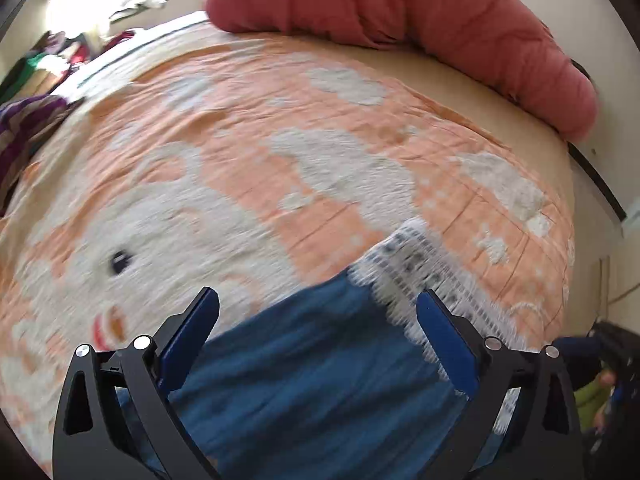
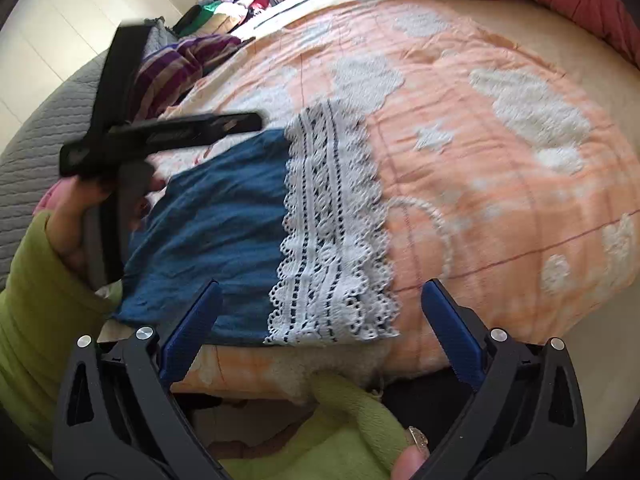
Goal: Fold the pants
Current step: 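Grasp the lace hem with both grippers and lift it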
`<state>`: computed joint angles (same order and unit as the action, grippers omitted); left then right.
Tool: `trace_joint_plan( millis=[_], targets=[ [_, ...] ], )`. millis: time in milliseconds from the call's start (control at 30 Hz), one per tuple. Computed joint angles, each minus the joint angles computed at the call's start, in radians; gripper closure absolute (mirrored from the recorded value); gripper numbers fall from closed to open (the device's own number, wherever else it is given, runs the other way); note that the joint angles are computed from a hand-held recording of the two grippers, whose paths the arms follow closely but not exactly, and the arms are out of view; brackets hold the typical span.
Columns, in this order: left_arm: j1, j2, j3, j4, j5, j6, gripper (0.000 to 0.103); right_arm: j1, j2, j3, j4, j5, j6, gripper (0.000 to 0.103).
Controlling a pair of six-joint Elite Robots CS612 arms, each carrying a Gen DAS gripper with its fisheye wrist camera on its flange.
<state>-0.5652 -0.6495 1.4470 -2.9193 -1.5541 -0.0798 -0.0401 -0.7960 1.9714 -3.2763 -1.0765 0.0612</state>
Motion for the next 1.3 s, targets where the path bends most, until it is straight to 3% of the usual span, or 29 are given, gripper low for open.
trace_joint_plan(
  millis=[267, 433, 533, 567, 600, 633, 800, 900, 1033, 1167, 1300],
  targets=[
    [0.013, 0.058, -0.046, 0.015, -0.053, 0.023, 0.006, 0.022, 0.021, -0.018, 0.031, -0.04, -0.001, 0.01],
    [0.02, 0.086, -0.044, -0.031, -0.107, 0.005, 0.008, 0.043, 0.02, -0.025, 0.03, -0.09, -0.021, 0.029],
    [0.026, 0.087, -0.045, -0.047, -0.145, 0.013, 0.024, 0.032, 0.024, -0.021, -0.005, -0.068, 0.017, 0.037],
    [0.029, 0.087, -0.046, -0.051, -0.181, 0.028, 0.038, 0.031, 0.027, -0.021, -0.014, -0.06, 0.024, 0.038],
    [0.028, 0.086, -0.045, -0.055, -0.186, 0.036, 0.046, 0.031, 0.029, -0.02, -0.024, -0.058, 0.028, 0.038],
    [0.026, 0.086, -0.046, -0.056, -0.194, 0.052, 0.048, 0.031, 0.029, -0.021, -0.022, -0.058, 0.027, 0.038],
    [0.026, 0.102, -0.062, -0.061, -0.206, 0.063, 0.042, 0.032, 0.032, -0.022, -0.029, -0.049, 0.025, 0.039],
    [0.025, 0.102, -0.056, -0.079, -0.207, 0.059, 0.044, 0.033, 0.032, -0.019, -0.049, -0.031, 0.011, 0.051],
    [0.027, 0.097, -0.048, -0.082, -0.228, 0.071, 0.055, 0.039, 0.03, -0.021, -0.02, -0.046, 0.01, 0.049],
    [0.031, 0.1, -0.051, -0.084, -0.243, 0.082, 0.054, 0.035, 0.037, -0.032, 0.001, -0.02, 0.03, 0.046],
    [0.035, 0.105, -0.058, -0.085, -0.26, 0.063, 0.056, 0.027, 0.046, -0.036, -0.005, 0.006, 0.048, 0.071]
  ],
)
